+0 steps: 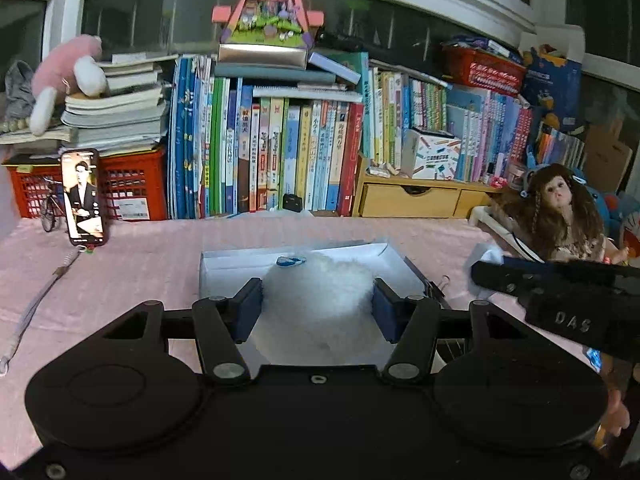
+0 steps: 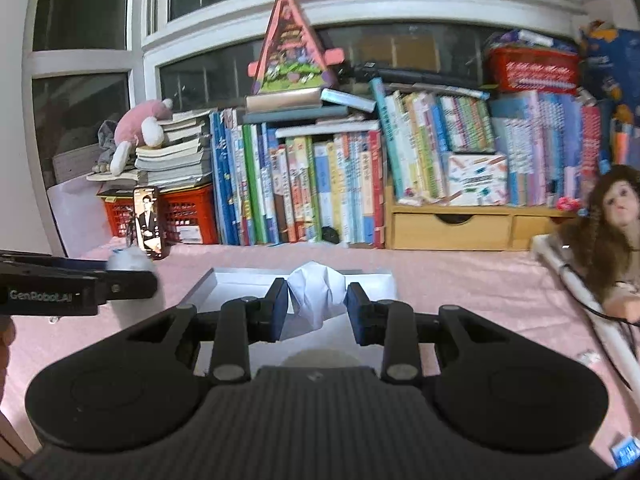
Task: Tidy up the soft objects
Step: 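Lift the plush with the left gripper while the right gripper carries the tissue toward the white box, then lower the plush into the white box and open the left gripper while the right releases the tissue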
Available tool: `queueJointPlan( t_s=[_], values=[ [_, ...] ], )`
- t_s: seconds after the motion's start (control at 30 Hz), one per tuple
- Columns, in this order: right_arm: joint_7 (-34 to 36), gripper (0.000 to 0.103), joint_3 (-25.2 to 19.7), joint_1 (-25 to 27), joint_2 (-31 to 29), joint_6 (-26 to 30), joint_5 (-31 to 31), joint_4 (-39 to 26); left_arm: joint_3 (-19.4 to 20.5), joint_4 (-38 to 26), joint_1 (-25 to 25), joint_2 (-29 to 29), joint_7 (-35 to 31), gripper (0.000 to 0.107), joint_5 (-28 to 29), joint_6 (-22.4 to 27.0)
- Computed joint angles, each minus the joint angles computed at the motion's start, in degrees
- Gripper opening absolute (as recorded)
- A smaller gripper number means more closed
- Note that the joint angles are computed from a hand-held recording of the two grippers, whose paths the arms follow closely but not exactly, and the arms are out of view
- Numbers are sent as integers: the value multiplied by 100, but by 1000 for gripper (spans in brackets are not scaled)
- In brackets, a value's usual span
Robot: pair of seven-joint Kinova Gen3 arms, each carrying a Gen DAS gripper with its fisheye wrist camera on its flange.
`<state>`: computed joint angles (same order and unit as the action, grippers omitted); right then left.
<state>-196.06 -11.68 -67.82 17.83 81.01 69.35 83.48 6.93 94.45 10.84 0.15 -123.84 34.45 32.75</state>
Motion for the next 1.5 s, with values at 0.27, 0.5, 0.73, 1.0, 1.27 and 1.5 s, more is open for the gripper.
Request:
queueJointPlan(
  t_s=[0.27, 0.5, 0.73, 1.0, 1.27, 1.5],
  values=[
    [873, 37, 225, 1101, 116, -1461, -1466, -519, 157, -1703, 133, 1327, 1569, 55, -1382, 1079],
    [1879, 38, 489, 1505, 478, -1794, -2739, -1117, 198, -2847, 204, 2303, 2197, 55, -1914, 2078],
    [3047, 39, 707, 1697, 1042, -1277, -3824, -2127, 190, -3497, 307, 2808, 2488, 55, -2208, 2764],
    [3395, 41, 931, 1792, 1238, -1114, -4469, -2403, 225, -3629, 303, 2911, 2462, 56, -2207, 2867],
    [3496, 46, 998, 1784, 1269, -1080, -4574, -2446, 243, -3716, 267, 2985, 2453, 56, -2120, 2955],
    [3594, 53, 1012, 1780, 1300, -1048, -4609, -2490, 255, -3809, 257, 3055, 2442, 59, -2086, 3075]
  ],
)
